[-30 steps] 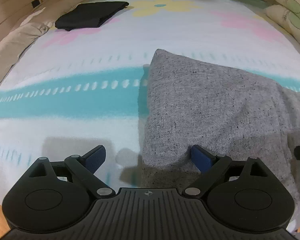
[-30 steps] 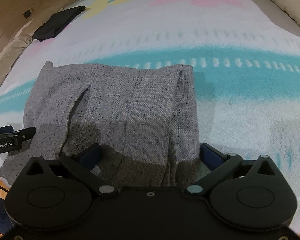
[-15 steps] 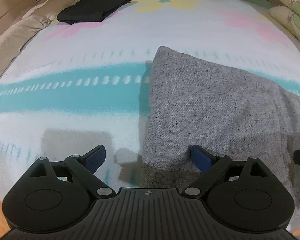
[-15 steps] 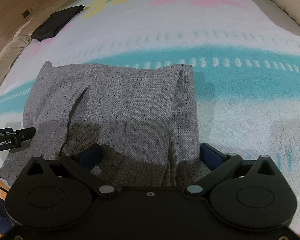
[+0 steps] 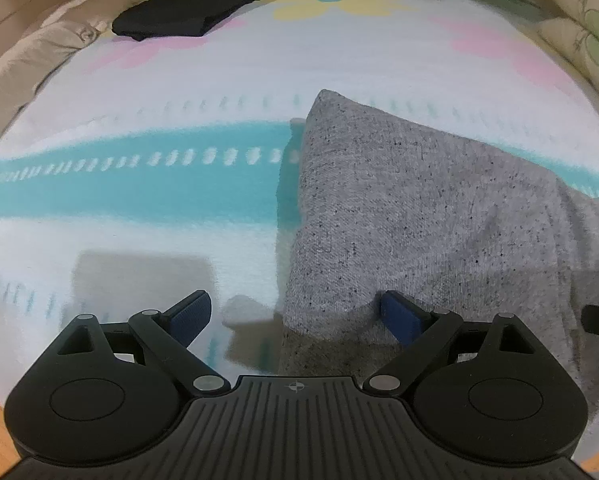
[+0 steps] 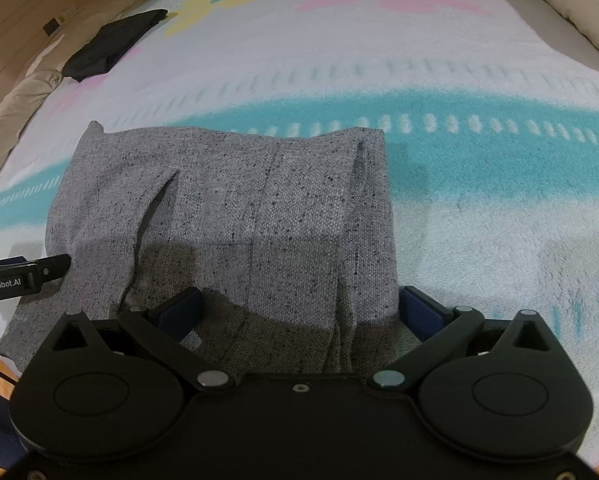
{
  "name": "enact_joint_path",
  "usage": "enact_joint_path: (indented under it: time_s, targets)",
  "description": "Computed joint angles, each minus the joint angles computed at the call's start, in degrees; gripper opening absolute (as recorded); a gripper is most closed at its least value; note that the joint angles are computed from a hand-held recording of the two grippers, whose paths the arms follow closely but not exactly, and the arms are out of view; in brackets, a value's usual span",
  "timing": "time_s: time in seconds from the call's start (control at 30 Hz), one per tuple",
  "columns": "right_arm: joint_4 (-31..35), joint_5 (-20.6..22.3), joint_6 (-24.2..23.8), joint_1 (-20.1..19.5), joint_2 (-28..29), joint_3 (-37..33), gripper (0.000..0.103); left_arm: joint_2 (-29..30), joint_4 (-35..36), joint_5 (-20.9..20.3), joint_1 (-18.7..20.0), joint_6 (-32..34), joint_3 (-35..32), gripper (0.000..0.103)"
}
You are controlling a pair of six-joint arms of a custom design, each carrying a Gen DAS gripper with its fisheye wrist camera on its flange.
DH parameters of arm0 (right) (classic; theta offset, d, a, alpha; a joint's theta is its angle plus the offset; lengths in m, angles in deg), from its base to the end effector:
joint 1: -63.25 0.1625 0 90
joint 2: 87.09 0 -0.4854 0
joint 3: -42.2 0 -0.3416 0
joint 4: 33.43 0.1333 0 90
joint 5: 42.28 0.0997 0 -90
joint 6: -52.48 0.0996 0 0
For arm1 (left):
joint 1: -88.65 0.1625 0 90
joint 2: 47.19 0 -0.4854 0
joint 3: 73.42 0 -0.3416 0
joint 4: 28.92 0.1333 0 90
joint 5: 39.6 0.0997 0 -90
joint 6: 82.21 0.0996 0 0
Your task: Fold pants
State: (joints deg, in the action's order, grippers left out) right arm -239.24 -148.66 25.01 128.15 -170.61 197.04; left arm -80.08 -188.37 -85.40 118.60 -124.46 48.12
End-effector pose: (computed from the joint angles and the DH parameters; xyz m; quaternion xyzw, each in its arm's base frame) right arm -0.0329 -0.3184 0.3229 -0.0350 -0.9171 0.2776 0.2842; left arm -0.3202 -0.4185 -0.0156 0.2033 0.8928 -0.1920 0.3530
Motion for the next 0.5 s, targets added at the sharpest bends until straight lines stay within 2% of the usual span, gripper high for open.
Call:
enact_joint_path:
  time_s: [0.07, 0.2, 0.33, 0.43, 0.5]
  targets:
    - [0.3, 0.3, 0.0, -0.2, -0.2, 0.0, 0.103, -0.2, -5.1, -1.4, 1.1, 2.2, 1.5, 0.093]
    - [3.6, 3.5, -0.1, -2.3, -2.5, -0.5, 0.103, -1.3, -15.1, -6.9, 4.7, 4.3, 4.4, 0.094]
    - [9.5, 6.2, -2.2, -4.2, -5.6, -1.6, 0.103, -1.1, -17.4, -7.2, 5.2, 8.5, 4.8, 0.094]
    - [17.9, 11.0, -3.5, -7.3, -9.9, -3.0, 0.103, -0.6, -21.3, -8.0, 5.6, 11.6, 5.7, 0.093]
    - [25.2, 16.8, -4.8, -11.1, -13.8, -4.0, 0.103, -0.5, -23.4, -9.1, 6.1, 13.4, 6.1, 0.093]
